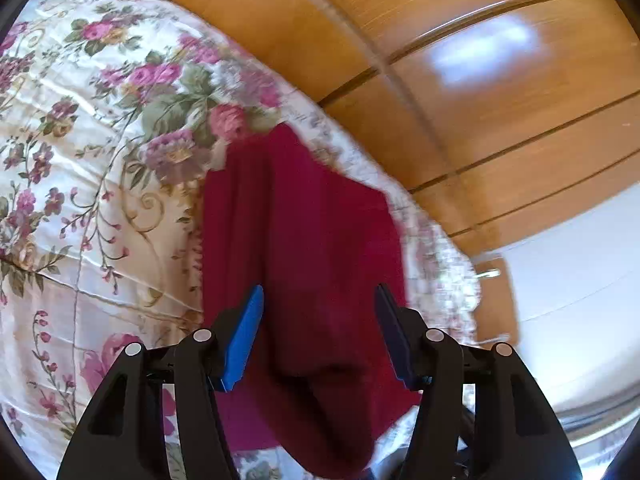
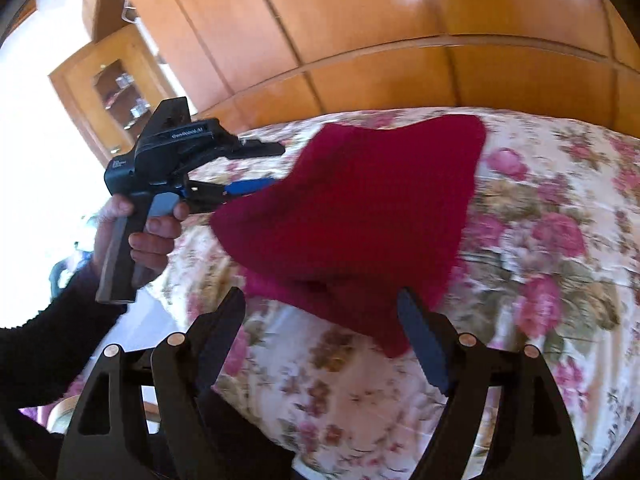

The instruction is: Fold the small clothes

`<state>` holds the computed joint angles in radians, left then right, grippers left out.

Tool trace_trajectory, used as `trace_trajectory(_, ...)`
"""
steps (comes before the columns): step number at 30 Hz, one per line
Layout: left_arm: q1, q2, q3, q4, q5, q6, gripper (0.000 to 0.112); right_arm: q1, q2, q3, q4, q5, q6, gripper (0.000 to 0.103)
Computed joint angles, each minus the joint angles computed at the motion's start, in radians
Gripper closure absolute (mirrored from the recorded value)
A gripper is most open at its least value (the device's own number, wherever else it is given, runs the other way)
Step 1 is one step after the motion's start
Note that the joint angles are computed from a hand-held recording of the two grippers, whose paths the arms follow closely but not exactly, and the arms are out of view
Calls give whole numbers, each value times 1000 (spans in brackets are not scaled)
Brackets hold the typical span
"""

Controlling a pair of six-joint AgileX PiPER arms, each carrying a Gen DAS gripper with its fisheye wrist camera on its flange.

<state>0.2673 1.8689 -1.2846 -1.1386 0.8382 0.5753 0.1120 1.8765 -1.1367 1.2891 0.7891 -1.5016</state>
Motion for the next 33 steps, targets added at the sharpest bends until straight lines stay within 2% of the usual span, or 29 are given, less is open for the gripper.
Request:
trace_trajectory(2, -7, 22, -23, 3, 26, -12, 56, -3, -5, 10, 18, -18, -17, 25)
trace_trajectory(4, -21, 16, -27, 20, 11, -29, 56, 22, 1, -9, 29, -39, -5, 26)
trace_trajectory(5, -26, 10, -29, 23, 8, -23, 64, 33, 1, -14, 38, -47, -9, 27)
trace_trajectory(6, -36, -2, -26, 35, -7, -19, 87, 20, -8, -10, 33, -33, -14, 28)
trace_trajectory(7, -51, -10, -29, 63, -31, -24, 96, 34, -7, -18, 36, -40, -14, 29)
trace_trajectory(9, -56, -46, 6, 60, -62, -5, 100, 60, -8, -18, 31, -78, -16, 33)
trace_trajectory(11, -19, -78, 50, 1, -35, 44, 101, 65, -20, -5, 28, -97, -24, 34)
trace_trajectory(13, 19, -123, 93, 3, -37, 69, 101, 43, -36, 23, 35, -56, -60, 34)
trace_trajectory(14, 22, -135, 100, 47, -57, 51, 103, 36, -52, 49, 33, -66, -86, 37)
trace_trajectory(15, 13, -135, 102, 131, -110, 6, 112, 34, -51, 60, 24, -78, -94, 43)
trace_trajectory(17, -2, -106, 97, 237, -161, -59, 112, 29, -43, 71, -19, -102, -67, 47)
trace_trajectory(20, 11, -70, 102, 204, -160, -53, 112, 49, -26, 87, -31, -173, -54, 48)
trace_trajectory(24, -22, -177, 155, 174, -244, -38, 112, 91, -37, 106, 53, -267, -126, 48)
trace_trajectory(28, -83, -259, 156, 169, -279, 10, 112, 149, -17, 101, 114, -386, -196, 50)
trace_trajectory(29, -104, -260, 149, 160, -283, 28, 112, 170, -7, 99, 144, -428, -231, 57)
trace_trajectory(30, -135, -249, 134, 170, -289, 27, 112, 188, 2, 97, 171, -462, -263, 70)
trace_trajectory(32, -190, -200, 93, 278, -310, -65, 112, 218, 7, 103, 240, -537, -344, 82)
trace_trajectory(33, -220, -169, 73, 367, -313, -141, 112, 218, 2, 109, 259, -542, -374, 87)
